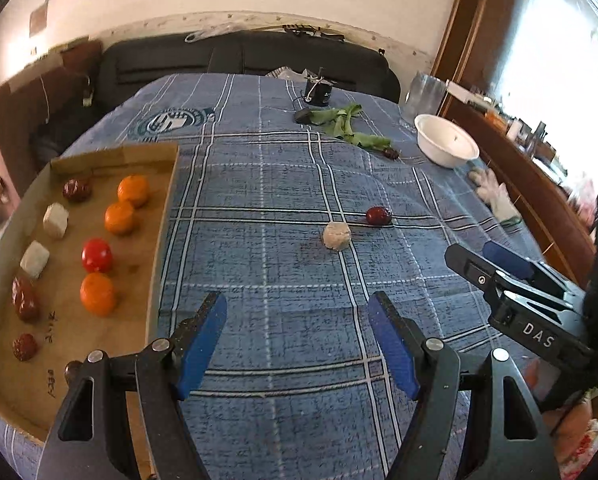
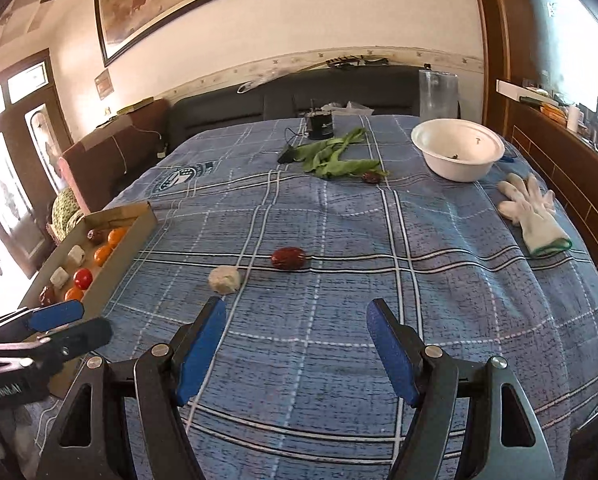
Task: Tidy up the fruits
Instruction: 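Move both tools back over the last white chunk and red date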
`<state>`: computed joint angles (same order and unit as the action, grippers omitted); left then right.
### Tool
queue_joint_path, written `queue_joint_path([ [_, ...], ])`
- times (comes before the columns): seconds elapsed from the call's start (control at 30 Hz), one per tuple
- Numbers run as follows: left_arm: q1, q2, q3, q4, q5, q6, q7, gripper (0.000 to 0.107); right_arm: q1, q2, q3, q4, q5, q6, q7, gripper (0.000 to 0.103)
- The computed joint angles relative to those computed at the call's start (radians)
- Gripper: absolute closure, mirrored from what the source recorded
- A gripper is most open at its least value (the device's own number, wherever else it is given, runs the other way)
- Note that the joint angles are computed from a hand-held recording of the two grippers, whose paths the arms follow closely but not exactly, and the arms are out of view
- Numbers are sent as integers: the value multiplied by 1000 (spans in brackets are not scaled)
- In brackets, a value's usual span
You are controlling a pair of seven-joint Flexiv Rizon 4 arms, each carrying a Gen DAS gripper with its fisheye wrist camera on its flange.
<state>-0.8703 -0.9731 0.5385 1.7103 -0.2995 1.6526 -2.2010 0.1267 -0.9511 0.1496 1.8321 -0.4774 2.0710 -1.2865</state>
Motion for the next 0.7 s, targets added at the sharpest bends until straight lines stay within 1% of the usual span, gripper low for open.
queue_joint_path([
  [0.07,-39,-26,53,-34,-3,-52,-12,34,3,-4,-4,-4,8,0,1,25],
  [0.13,-60,-43,92,-59,15,-91,-36,34,-14,-14,9,-15,-1,-11,13,25],
  [0.2,-63,-50,105,-74,39,-105,-57,33,-35,-26,26,-27,-19,-23,25,25],
  [0.4,-43,-60,103,-113,108,-129,-110,33,-71,-44,54,-48,-53,-56,53,24],
  [0.7,25,-58,52,-167,214,-162,-163,33,-65,-46,52,-58,-49,-93,53,24],
])
